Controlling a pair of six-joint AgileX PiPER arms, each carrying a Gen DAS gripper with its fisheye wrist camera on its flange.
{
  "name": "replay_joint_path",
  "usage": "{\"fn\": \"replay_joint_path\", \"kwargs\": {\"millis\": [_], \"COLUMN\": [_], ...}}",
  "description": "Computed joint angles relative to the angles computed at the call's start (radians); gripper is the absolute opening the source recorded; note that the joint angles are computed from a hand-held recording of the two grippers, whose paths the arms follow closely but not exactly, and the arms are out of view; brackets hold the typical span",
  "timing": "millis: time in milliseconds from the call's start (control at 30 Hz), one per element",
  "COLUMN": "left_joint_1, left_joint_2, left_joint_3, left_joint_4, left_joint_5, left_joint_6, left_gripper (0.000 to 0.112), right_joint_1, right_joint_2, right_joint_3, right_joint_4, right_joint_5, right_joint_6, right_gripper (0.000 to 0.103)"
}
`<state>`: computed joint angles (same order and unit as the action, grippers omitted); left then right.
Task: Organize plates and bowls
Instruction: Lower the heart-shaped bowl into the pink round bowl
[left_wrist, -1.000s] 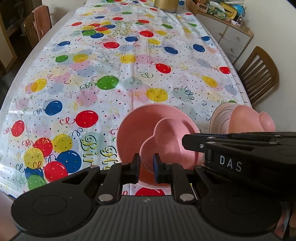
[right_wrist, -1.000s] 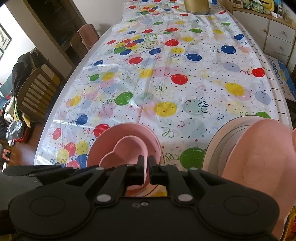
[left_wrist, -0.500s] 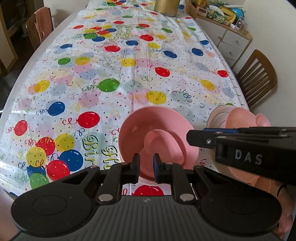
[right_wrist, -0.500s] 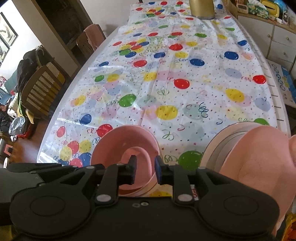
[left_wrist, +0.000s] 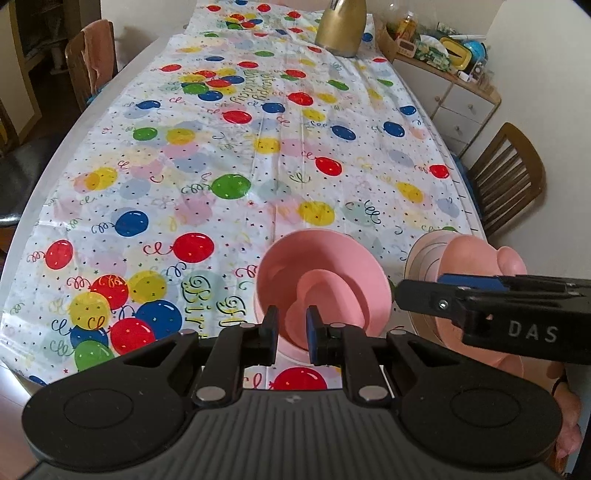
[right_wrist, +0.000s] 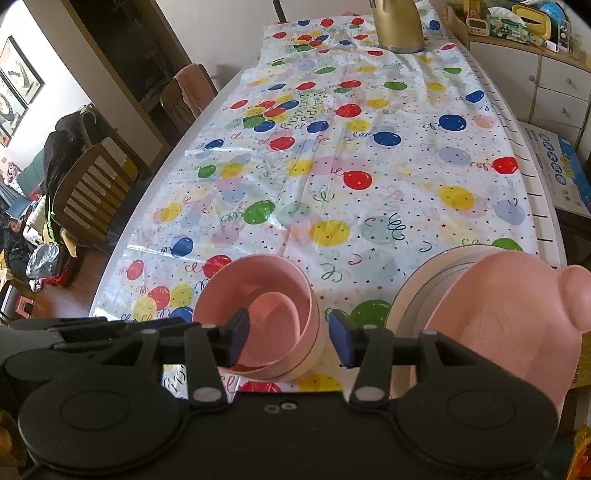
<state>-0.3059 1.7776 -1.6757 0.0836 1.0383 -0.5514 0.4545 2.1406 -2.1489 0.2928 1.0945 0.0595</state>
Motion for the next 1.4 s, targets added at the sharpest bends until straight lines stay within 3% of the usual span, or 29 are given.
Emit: {"fn": "replay_joint_path", "kwargs": {"millis": [167,267,500,567,633,700,1067,1400], "left_joint_1": [0.032,0.057,0.122,0.133,0.142,0.146,0.188,0.199], "left_joint_2": [-0.001,0.005,0.006,0.004,0.002,-0.005,0.021,0.104], "left_joint_3": [0.011,0.01,0.021,0.031,0.042,0.058,0.073,0.033], "left_joint_4": [-0.033,-0.058,-0.147,-0.157,-0.162,-0.157,-0.25,-0.289], "left_joint_5": [-0.001,-0.003,-0.031,-0.046,-0.06,-0.084,-0.116,-0.115], "left_joint_6": [0.037,0.075,0.182,0.204,0.22,0.226,0.318,0.386], "left_gripper": [0.015,0.016,0.021,0.031,0.058,0.065,0.072,0.072], "right_joint_1": [0.006,0.008,0.012,0.018,0.023,0.029,0.106,0.132], "right_joint_2": [-0.032,-0.041,-0.039,-0.051,-0.066,-0.075,-0.156,-0.106], "right_joint_3": [0.045,0.057,0.066,0.093,0.127,0.151,0.36,0.31], "right_joint_4": [-0.009,-0.021,-0.049,-0.059,-0.065,-0.067,-0.209,-0.328], "right_joint_5": [-0.028,-0.042,-0.046,-0.067,-0.092,-0.109,-0.287,-0.249], "right_joint_6": [0.006,0.023,0.104,0.12,0.142,0.166,0.419,0.651], "right_gripper": [0.075,0.079,0.082,0.083,0.083,0.083,0.094,0.092]}}
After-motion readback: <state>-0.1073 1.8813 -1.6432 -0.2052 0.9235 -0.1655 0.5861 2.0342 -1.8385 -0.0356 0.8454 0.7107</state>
